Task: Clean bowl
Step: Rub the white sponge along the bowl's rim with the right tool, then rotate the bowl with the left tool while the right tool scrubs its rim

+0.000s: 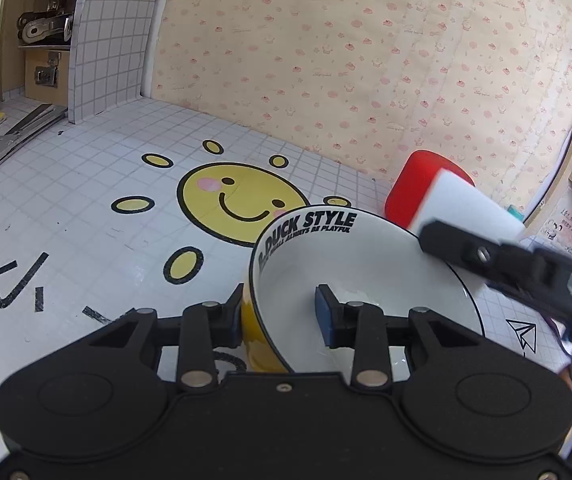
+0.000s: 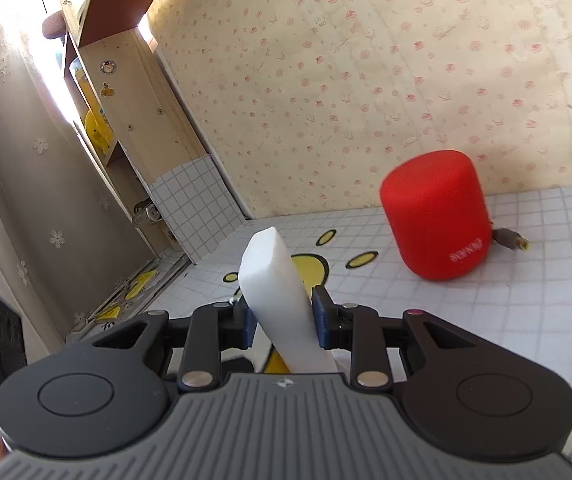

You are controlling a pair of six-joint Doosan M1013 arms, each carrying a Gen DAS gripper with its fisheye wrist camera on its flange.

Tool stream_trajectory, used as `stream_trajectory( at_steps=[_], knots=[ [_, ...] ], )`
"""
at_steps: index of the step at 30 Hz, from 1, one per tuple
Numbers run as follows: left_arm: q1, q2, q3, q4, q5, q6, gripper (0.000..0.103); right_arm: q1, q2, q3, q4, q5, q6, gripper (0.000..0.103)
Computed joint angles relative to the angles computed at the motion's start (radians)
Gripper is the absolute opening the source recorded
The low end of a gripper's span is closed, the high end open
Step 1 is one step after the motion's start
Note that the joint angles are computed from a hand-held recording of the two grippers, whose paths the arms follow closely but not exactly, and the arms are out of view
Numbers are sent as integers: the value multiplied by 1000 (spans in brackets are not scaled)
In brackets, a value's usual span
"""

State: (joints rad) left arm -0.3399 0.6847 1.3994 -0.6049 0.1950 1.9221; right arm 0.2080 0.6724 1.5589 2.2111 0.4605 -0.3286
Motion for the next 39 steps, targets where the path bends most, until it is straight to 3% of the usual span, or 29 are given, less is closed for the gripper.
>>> stream_trajectory(
  at_steps=[5,9,11,16,20,24,34,39],
  knots=[
    [7,2,-4,-87,14,131,43,12,-32,46,64,-35,-135,32],
    [26,0,-12,-233,11,318,61,17,-39,51,72,-53,-156,32],
    [35,6,-29,-274,28,381,64,15,-46,64,107,-35,-173,32],
    [35,27,-72,-179,95,339,64,16,-57,82,83,-34,-140,32],
    [32,29,-60,-146,90,216,64,19,-58,85,95,-31,-126,32],
    [20,13,-20,-99,18,200,64,25,-63,91,142,-44,-161,32],
    [28,8,-22,-80,54,187,64,29,-90,126,132,-44,-188,32],
    [19,-6,-5,-58,72,180,63,21,-76,110,84,-26,-107,32]
  ],
)
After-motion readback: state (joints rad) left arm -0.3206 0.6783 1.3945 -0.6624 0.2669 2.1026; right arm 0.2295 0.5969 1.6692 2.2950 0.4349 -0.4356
